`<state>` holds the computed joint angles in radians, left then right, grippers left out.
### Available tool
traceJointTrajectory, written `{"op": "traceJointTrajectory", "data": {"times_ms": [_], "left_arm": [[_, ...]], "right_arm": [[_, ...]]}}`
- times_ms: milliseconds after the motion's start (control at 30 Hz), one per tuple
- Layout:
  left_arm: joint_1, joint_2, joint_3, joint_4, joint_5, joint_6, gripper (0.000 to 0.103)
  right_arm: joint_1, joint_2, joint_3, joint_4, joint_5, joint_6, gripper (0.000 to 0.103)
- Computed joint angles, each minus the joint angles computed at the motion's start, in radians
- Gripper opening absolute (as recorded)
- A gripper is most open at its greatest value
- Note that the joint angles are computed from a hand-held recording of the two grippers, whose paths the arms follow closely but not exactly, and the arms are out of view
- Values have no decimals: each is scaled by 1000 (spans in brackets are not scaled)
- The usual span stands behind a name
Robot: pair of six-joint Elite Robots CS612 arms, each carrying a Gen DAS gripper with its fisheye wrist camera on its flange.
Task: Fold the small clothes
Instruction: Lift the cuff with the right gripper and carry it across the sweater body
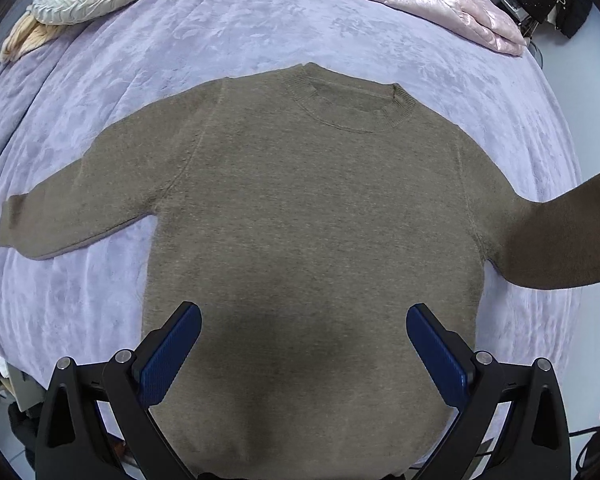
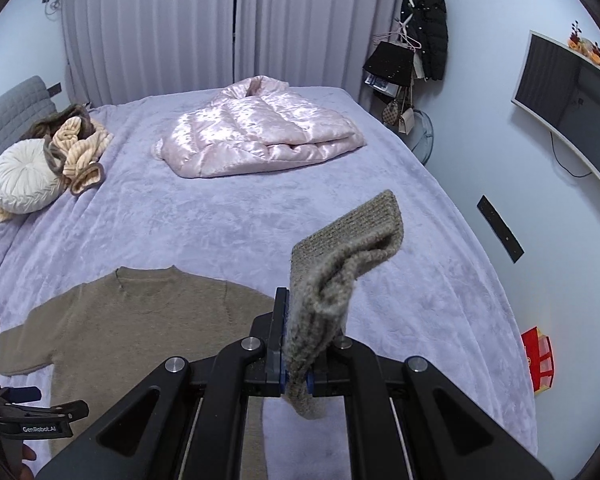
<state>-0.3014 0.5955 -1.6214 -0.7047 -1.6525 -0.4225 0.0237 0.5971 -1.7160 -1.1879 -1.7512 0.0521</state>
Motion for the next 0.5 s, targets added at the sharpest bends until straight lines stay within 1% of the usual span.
{"op": "traceJointTrajectory", "data": {"times_ms": [267,367,500], "left_arm": [[59,21,-20,20,-25,7,103],[76,27,-23,35,-24,15,103],[97,33,-28,51,-24,28,103]], "right_arm": [[87,-15,89,-41,-22,-11,7],[116,-17,122,-52,-32,-13,6],[146,-18,155,-58,-22,-8,6]]}}
